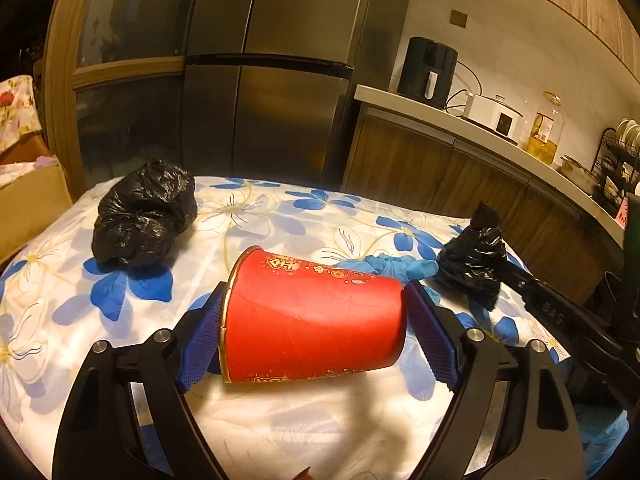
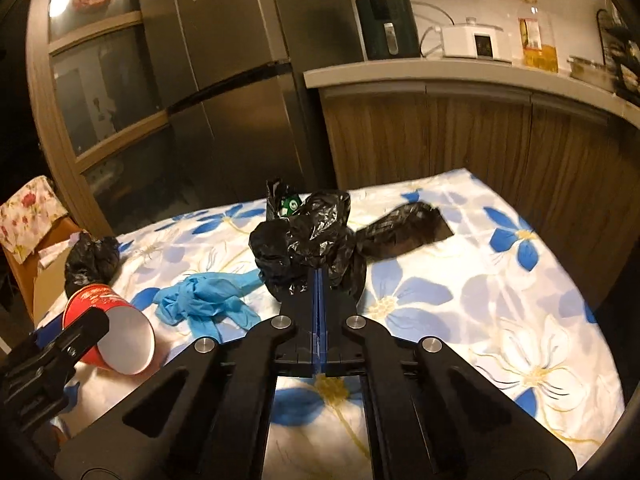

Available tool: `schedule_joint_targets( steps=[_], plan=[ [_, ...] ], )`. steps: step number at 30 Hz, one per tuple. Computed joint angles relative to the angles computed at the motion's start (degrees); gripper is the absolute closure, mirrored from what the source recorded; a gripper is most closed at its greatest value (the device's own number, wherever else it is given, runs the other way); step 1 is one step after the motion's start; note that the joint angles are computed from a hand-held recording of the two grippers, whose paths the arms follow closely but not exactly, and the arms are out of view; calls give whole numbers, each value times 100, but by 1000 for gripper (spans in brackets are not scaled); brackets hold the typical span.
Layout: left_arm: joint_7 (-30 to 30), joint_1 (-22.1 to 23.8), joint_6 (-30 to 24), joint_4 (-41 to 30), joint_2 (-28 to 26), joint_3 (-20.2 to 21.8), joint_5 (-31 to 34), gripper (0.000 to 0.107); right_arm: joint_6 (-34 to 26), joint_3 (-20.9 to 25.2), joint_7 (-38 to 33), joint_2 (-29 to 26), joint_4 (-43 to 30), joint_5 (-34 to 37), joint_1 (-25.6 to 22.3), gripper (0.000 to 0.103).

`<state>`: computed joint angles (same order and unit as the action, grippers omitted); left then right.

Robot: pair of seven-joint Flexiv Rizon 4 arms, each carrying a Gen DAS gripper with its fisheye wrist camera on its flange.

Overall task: Collect trash
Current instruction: 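Carry the red cup and black bag in both tools over the black bin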

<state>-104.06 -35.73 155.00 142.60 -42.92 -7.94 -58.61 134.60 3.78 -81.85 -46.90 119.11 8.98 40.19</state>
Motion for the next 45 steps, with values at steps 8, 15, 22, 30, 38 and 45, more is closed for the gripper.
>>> schedule_joint_targets(
  steps=[8,15,22,30,38,45],
  plan=[
    [445,-440,84,-84,152,-247,-911,24,792,305,-27,260,730,-238,-355,103],
    [866,-817,337,-272,243,-595,-1799,24,1457,472,-79,597,1470,-383,-640,103],
    [1268,-1112,636,-548,282,-878,-2363,24,1983,557,-63,842,2092,-505,-970,103],
    [1921,-1272,892,-1105,218,-1072,-2520,24,2431,539,-39,1018,2575,-644,-1373,103],
    [2702,-1290,964,-1891,-32,-1208,-2288,24,2776,429,-16,1119,2862,-834,-1889,103],
    [3388,-1250,858,-2660,-328,-1312,-1952,24,2958,285,25,1153,2962,-1070,-2413,103]
  ],
)
